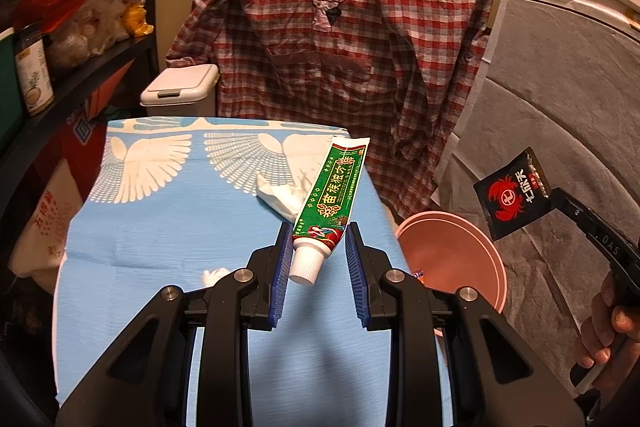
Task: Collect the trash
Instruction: 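Carry the black pouch and toothpaste tube over the pink bucket with both tools, then open both tools to drop the pouch and tube into the bucket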
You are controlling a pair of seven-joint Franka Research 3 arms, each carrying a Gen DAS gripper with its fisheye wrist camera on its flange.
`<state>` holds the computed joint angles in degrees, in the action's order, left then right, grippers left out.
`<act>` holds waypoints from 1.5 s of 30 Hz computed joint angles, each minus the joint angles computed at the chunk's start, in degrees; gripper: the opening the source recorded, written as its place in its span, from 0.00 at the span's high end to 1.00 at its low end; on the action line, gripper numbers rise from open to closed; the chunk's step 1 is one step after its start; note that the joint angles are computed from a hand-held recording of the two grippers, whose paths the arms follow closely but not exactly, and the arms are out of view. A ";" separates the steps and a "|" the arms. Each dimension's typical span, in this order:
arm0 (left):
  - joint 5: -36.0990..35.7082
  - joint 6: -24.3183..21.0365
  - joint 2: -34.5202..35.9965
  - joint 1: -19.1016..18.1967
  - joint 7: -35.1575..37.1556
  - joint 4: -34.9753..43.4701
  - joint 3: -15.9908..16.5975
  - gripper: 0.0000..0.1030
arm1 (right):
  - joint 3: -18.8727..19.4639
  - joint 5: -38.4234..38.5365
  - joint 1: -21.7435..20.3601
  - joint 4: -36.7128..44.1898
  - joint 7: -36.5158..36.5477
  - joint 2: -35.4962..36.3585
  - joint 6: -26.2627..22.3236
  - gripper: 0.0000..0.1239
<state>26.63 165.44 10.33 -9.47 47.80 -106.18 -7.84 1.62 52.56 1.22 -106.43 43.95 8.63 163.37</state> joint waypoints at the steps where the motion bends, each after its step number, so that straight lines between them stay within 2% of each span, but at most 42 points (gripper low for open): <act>1: -0.40 -0.06 0.28 0.01 0.45 0.31 -0.27 0.74 | -0.09 -0.25 -0.01 0.01 0.18 0.06 0.03 1.00; 9: -4.66 -1.20 3.99 -0.82 5.44 4.34 -2.34 0.74 | -0.62 -2.87 -0.76 0.40 2.35 1.00 -0.28 1.00; 17: -10.45 -3.73 8.63 -1.89 11.55 9.80 -4.46 0.74 | -1.52 -9.41 -0.92 0.50 7.26 2.20 -0.48 1.00; 24: -12.68 -9.31 14.63 -4.48 15.90 17.68 -5.32 0.74 | -1.95 -14.08 -1.68 1.36 11.39 3.74 -1.61 1.00; 33: -13.98 -17.15 24.73 -8.25 19.02 31.65 -5.07 0.73 | -2.09 -18.85 -1.99 3.71 16.11 6.25 -2.70 1.00; 34: -13.94 -17.70 25.65 -8.77 18.70 32.96 -4.68 0.72 | -2.37 -19.94 -1.75 3.97 17.11 6.61 -2.79 0.99; 35: -14.06 -18.23 26.56 -9.02 18.68 34.29 -4.50 0.65 | -2.75 -21.30 -1.46 4.29 18.32 7.00 -2.97 0.98; 37: -14.63 -18.16 27.46 -9.10 18.47 35.41 -4.41 0.60 | -3.94 -24.80 -0.57 4.68 21.46 7.75 -2.51 0.96; 42: -17.62 -15.35 25.59 -7.17 19.01 32.89 -5.77 0.60 | -3.26 -26.02 -1.71 5.25 23.47 8.21 -3.16 0.94; 45: -17.69 -12.42 22.13 -6.25 19.97 28.42 -5.85 0.62 | -2.46 -25.62 -1.96 4.49 22.90 7.39 -2.23 0.89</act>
